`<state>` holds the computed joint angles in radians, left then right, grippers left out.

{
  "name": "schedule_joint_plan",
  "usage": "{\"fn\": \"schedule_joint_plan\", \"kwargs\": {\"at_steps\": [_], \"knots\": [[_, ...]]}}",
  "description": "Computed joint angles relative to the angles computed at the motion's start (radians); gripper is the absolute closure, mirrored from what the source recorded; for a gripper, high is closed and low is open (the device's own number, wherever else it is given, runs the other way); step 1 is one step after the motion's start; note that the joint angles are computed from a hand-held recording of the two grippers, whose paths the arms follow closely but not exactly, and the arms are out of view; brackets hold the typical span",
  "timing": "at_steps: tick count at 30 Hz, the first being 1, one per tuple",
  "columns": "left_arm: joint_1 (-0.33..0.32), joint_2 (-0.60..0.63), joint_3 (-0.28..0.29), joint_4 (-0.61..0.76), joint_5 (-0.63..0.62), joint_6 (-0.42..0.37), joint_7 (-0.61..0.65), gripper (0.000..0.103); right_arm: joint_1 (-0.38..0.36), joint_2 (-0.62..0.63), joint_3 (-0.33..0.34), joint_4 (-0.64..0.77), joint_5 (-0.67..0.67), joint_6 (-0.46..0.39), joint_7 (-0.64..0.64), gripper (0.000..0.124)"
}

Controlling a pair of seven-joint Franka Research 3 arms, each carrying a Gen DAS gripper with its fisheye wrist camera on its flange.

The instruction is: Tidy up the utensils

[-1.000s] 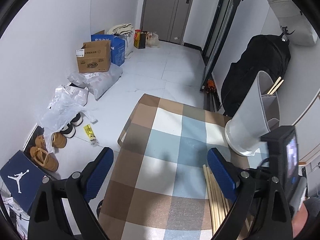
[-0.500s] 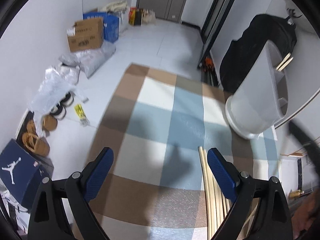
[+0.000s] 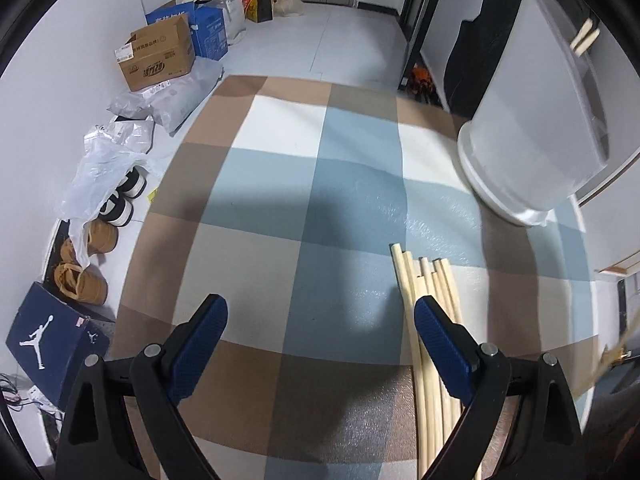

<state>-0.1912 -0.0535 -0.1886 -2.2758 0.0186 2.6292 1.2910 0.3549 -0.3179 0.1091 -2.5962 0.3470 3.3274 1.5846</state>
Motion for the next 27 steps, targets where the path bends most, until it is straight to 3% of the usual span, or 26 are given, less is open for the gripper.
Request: {"fn": "schedule_joint_plan", "kwargs": {"at_steps": [7,12,17,22,24,25,27], "knots": [[-0.001,0.029,-0.015,0.035,0.142,-0.048,-0.108,0.011,0.059,-0.012,-0.062,-0.016,-0.012,0.009,-0.003,0.119],[-0.001,0.047,-0.013,0.054,0.140,-0.052,-0.119,0.013,0.117,-0.014,-0.127,-0.014,-0.023,0.005,-0.005,0.119],[-0.002,0.067,-0.016,0.078,0.155,-0.041,-0.141,0.030,0.145,-0.017,-0.162,-0.008,-0.019,-0.008,-0.005,0.118],[-0.009,0.070,-0.022,0.078,0.165,-0.016,-0.140,0.066,0.147,-0.017,-0.173,-0.004,-0.008,-0.012,-0.009,0.118],[-0.012,0.068,-0.022,0.076,0.182,-0.012,-0.154,0.073,0.144,-0.017,-0.172,-0.003,-0.005,-0.014,-0.011,0.118],[-0.012,0.066,-0.021,0.073,0.186,-0.006,-0.169,0.083,0.126,-0.015,-0.153,-0.003,-0.002,-0.014,-0.011,0.118],[-0.011,0.062,-0.020,0.062,0.195,0.011,-0.196,0.084,0.041,-0.009,-0.067,0.001,0.000,-0.020,-0.010,0.118]]}}
